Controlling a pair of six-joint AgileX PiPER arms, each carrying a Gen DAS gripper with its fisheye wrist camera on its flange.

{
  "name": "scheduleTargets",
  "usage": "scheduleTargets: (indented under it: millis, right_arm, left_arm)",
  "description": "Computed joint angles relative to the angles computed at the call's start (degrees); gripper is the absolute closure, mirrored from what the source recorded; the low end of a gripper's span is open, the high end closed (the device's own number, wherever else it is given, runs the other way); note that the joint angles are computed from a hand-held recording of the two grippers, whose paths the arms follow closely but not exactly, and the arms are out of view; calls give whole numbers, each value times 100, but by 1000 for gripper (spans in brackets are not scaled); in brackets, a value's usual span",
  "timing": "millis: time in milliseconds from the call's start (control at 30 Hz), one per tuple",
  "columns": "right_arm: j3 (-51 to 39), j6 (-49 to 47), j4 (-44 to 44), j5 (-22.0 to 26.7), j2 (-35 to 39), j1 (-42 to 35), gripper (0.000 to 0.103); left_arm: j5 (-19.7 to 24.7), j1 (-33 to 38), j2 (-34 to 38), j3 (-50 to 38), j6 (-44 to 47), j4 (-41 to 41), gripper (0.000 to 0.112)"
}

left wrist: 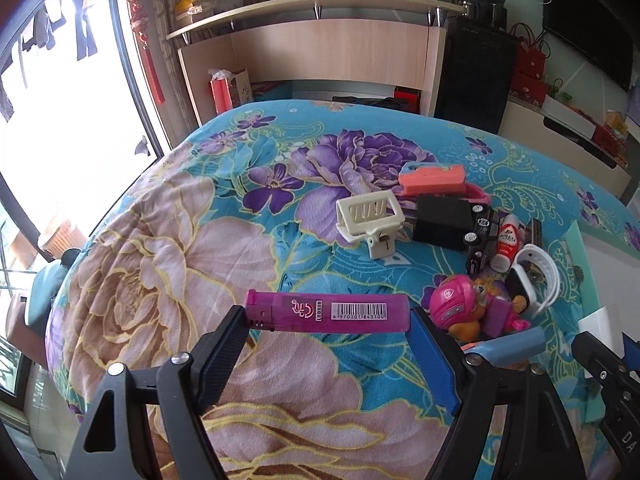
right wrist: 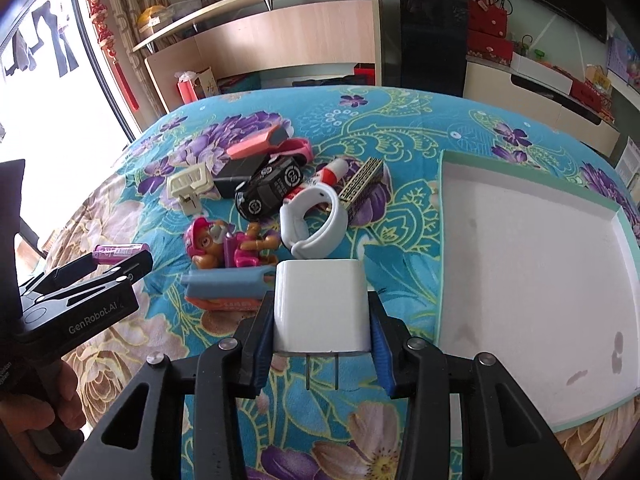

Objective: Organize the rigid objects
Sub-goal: 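Carry the white charger into the tray with the right gripper while the left gripper grasps the pink lighter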

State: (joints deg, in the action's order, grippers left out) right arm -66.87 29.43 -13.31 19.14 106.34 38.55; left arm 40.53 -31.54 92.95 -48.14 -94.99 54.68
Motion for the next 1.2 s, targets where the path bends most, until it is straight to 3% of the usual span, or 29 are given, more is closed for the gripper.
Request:
scheduleTargets:
  millis: [167, 300, 533, 867, 1000, 1200]
  right_arm:
    - [-160, 3, -187, 12, -327, -317, 60]
    - [-391, -79, -249, 77, -365, -701, 60]
    - [-24, 625, -1062, -228, -427, -1473, 60]
    - [467, 2235, -2231, -161, -426, -2688, 60]
    - [573, 2098, -1939, -361, -390, -3006, 60]
    - [488, 2103, -1967, -249, -235, -3091, 60]
  left_arm:
    - [513, -243, 28, -926, 715, -147, 30]
    - [664, -439, 407, -1800, 1148, -267, 30]
    - [864, -749, 1572, -3646, 2161, -766, 30]
    - [1225, -1139, 3066, -6039, 3181, -1440, 30]
    - [1441, -1310, 3676, -6908, 3562, -1703, 30]
    - [1774, -1391, 4390, -7797, 3986, -2091, 30]
